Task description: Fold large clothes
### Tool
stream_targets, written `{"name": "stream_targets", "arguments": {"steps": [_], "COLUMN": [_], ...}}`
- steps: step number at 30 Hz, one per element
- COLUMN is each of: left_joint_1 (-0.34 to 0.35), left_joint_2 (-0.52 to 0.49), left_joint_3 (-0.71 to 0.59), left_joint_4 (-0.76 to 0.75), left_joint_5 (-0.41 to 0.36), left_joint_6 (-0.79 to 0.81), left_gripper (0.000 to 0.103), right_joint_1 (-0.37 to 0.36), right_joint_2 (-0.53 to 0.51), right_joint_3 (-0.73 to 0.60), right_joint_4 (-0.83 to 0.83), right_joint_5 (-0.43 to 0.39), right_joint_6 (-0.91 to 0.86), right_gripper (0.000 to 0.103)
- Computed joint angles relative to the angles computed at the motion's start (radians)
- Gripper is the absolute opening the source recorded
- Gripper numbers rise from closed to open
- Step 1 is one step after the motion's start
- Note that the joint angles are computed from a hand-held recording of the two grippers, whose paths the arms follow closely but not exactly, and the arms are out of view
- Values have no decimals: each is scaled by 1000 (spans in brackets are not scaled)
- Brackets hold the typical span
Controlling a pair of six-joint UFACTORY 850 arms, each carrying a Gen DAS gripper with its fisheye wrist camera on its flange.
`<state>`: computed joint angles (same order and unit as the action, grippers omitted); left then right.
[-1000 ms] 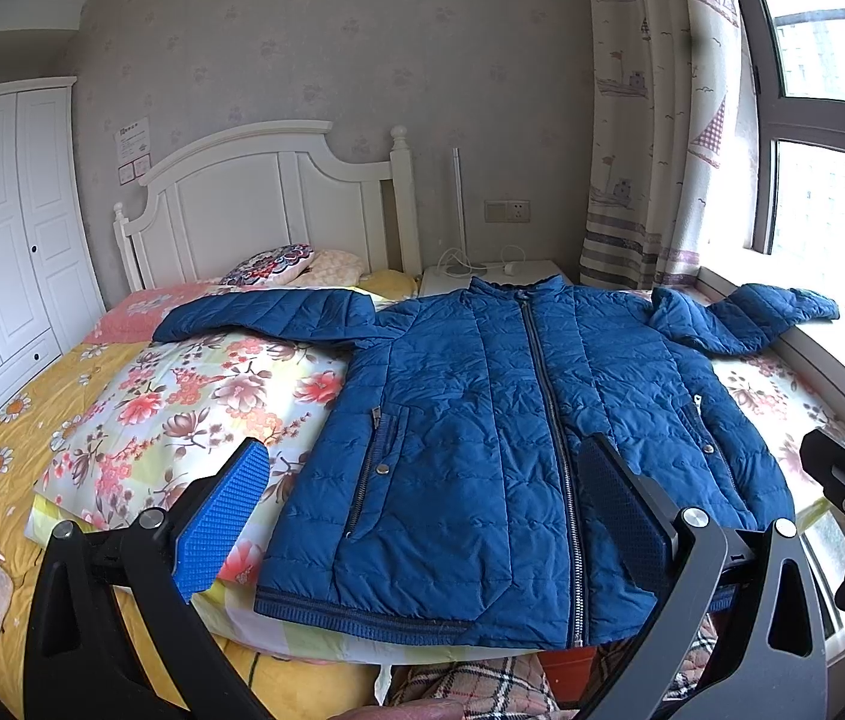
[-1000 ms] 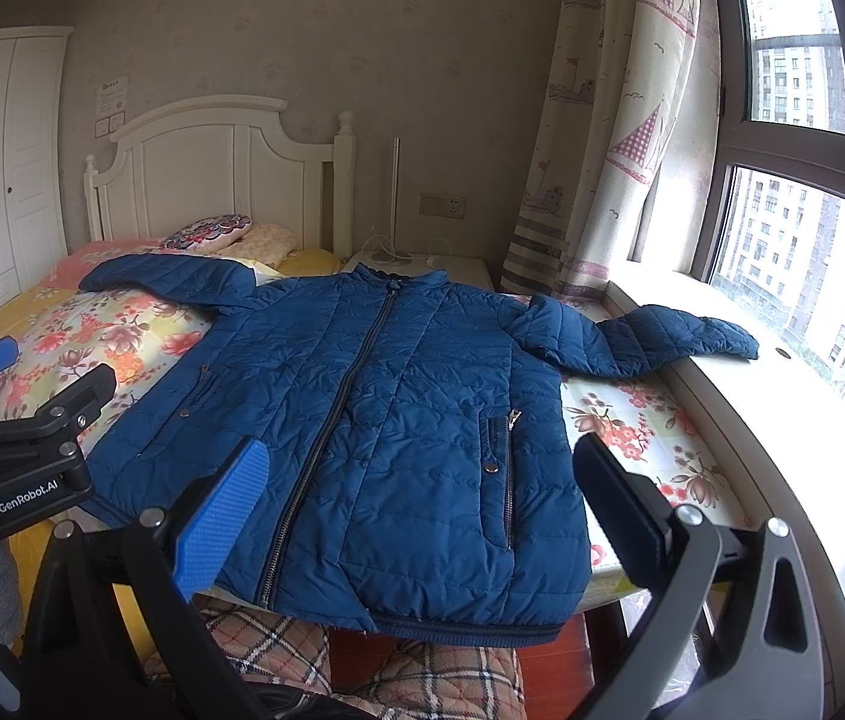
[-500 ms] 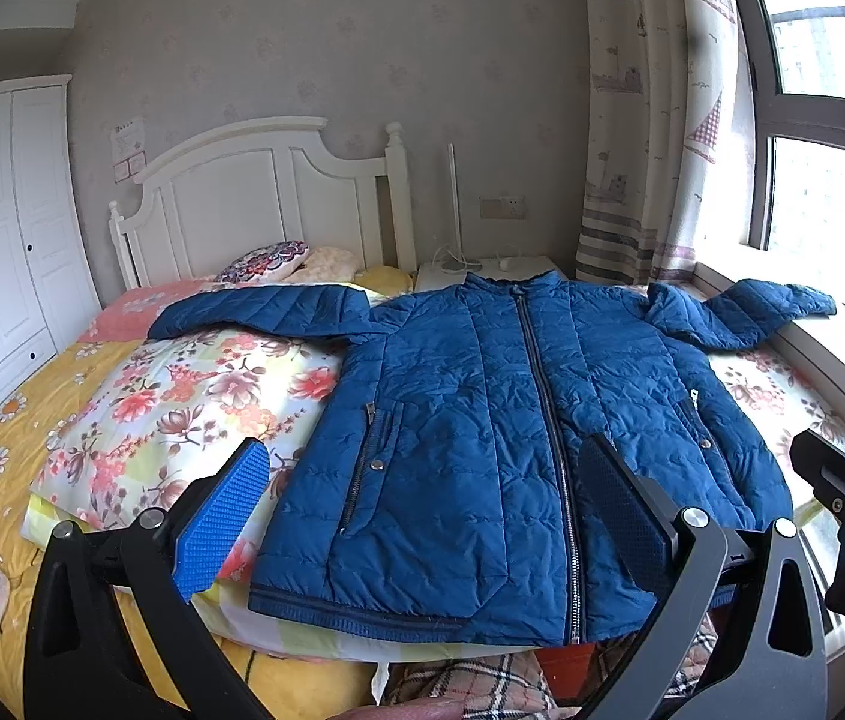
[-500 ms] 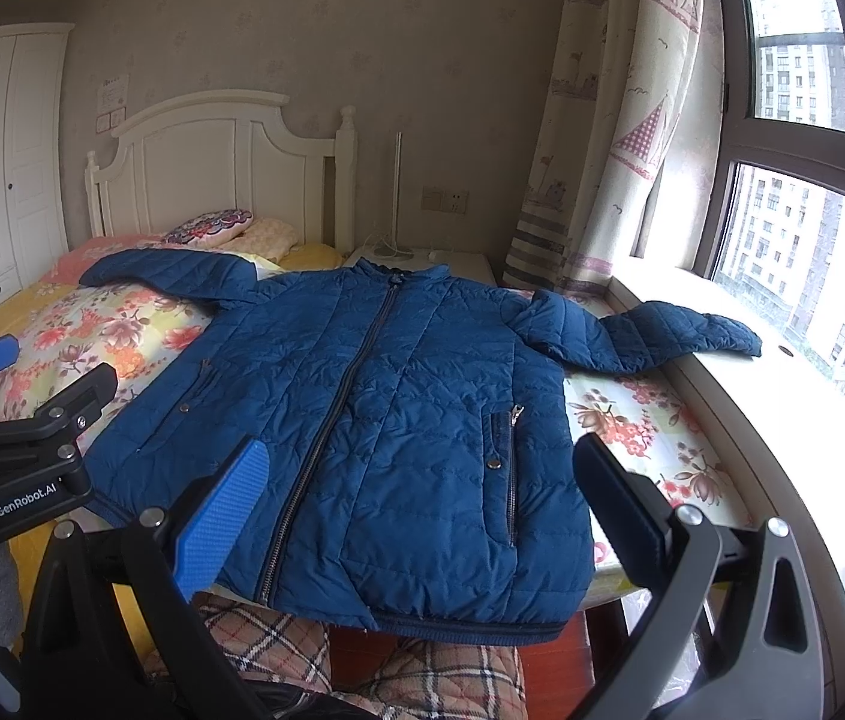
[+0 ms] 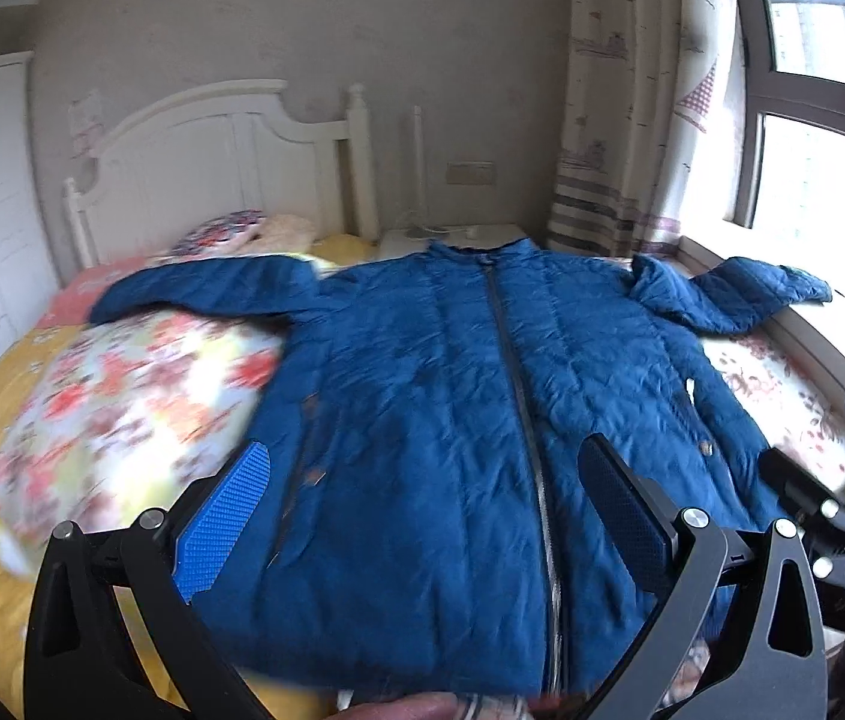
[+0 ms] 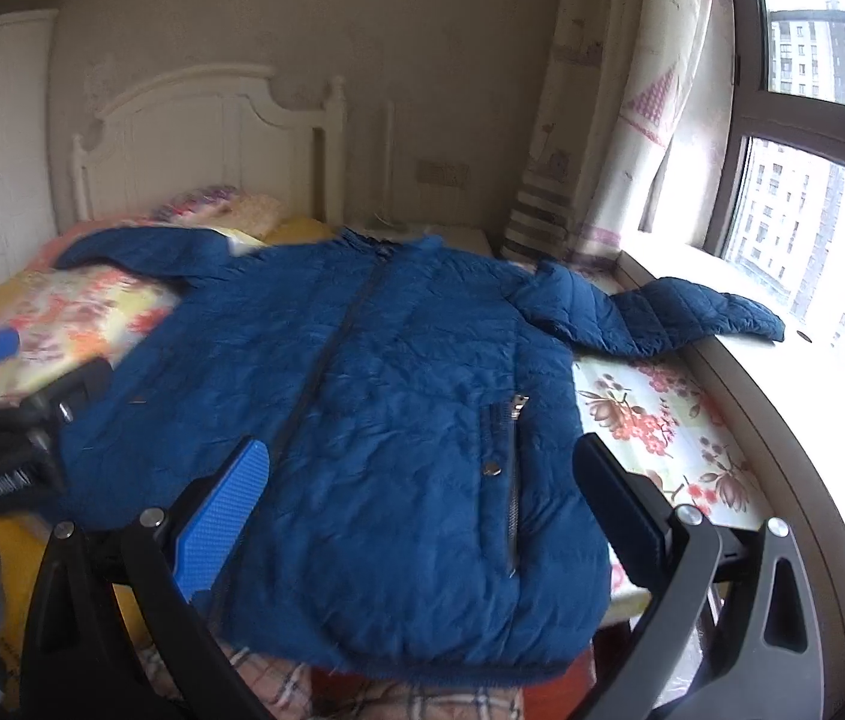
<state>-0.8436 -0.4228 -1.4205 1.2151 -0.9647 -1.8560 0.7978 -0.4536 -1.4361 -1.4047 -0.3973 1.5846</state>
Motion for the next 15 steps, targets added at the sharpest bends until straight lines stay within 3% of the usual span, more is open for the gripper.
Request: {"name": "stream_targets", "arguments": {"steps": [5,10,12,15], "left_joint_1": [167,277,311,343], "left_joint_2": [-136,-247,-275,-306], "left_joint_3": [-173,-283,-302,-314], "left_joint_4": [-185,-316,-368,-421], "left_joint_5": [145,110,120,153], "left_joint_6": [253,376,429,483], "left_gripper": [99,99,99,99], "right_joint_1": [-117,-240,-303,-375], "right_joint_2": [-111,-205,-242,-327], "right_joint_3": [-131,-220,-253,-358], "right_joint_4": [266,474,560,808], "right_joint_5": [70,94,146,160], "right_joint_6": [-152,-241,-258,-435], "right_gripper": [101,101,101,101]}}
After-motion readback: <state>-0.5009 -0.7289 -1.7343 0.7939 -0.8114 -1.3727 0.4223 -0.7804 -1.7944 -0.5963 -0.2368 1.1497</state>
